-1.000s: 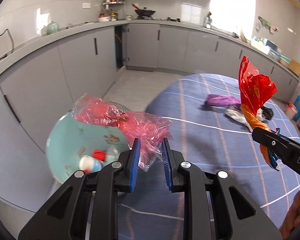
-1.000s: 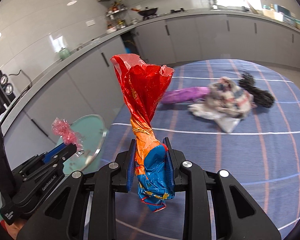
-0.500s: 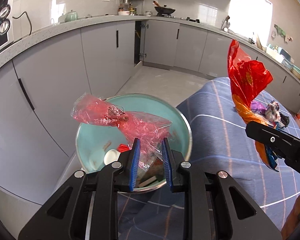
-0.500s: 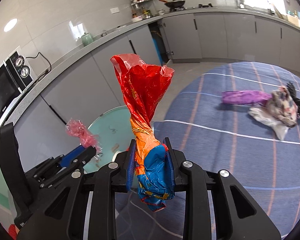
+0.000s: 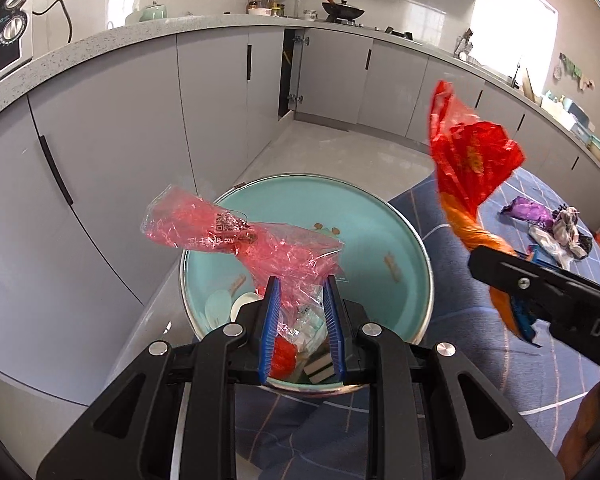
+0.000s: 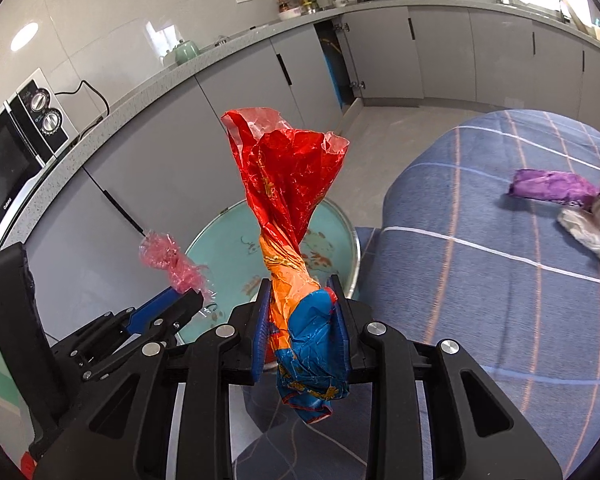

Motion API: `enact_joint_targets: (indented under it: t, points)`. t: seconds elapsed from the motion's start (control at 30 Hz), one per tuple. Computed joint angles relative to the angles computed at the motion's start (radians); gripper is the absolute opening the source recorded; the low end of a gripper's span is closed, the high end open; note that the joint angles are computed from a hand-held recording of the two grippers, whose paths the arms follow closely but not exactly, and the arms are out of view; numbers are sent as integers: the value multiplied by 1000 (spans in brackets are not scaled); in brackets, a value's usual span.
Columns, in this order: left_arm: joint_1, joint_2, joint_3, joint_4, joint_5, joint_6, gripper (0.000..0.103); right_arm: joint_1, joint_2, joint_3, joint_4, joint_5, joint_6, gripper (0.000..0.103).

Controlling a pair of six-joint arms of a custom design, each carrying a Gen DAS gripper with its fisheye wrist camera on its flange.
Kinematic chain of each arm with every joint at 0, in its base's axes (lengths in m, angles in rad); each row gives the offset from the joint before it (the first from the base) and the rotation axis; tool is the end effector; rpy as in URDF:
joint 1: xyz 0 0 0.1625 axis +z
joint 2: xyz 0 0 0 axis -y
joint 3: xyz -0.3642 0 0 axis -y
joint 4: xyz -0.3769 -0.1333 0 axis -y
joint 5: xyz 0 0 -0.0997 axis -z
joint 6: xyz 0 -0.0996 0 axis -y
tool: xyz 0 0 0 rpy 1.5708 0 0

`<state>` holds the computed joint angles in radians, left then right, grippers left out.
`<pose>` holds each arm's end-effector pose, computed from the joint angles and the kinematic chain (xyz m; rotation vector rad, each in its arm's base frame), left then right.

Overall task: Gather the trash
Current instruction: 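Carry the pink bag and snack wrapper over the teal bin and release both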

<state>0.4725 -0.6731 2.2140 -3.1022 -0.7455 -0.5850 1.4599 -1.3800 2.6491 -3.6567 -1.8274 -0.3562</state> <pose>-0.2578 -0.3637 -0.0557 0.6315 2.3860 -0.7980 0.0720 -0.3295 0.1669 0.1698 -2.5353 0.9923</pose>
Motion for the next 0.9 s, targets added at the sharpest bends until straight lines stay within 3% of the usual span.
enact_joint_targets:
  t: [0.4, 0.43, 0.53, 0.73, 0.83, 0.9]
  points:
    - [68, 26, -36, -19, -25, 138, 24, -17, 141, -109, 42, 15, 11, 32]
    - [70, 28, -40, -9, -21, 137, 25, -18, 151, -115, 35, 16, 4, 34]
    - [76, 26, -46, 24, -5, 125, 28, -31, 163, -121, 23, 42, -14, 55]
    - [55, 16, -30, 56, 33, 84, 53, -62, 105, -61, -43, 69, -12, 56]
    - [36, 9, -25, 83, 57, 34, 70, -77, 63, -20, -78, 82, -13, 56]
    - [16, 2, -23, 121, 79, -29, 88, -92, 36, 9, -110, 92, -9, 58]
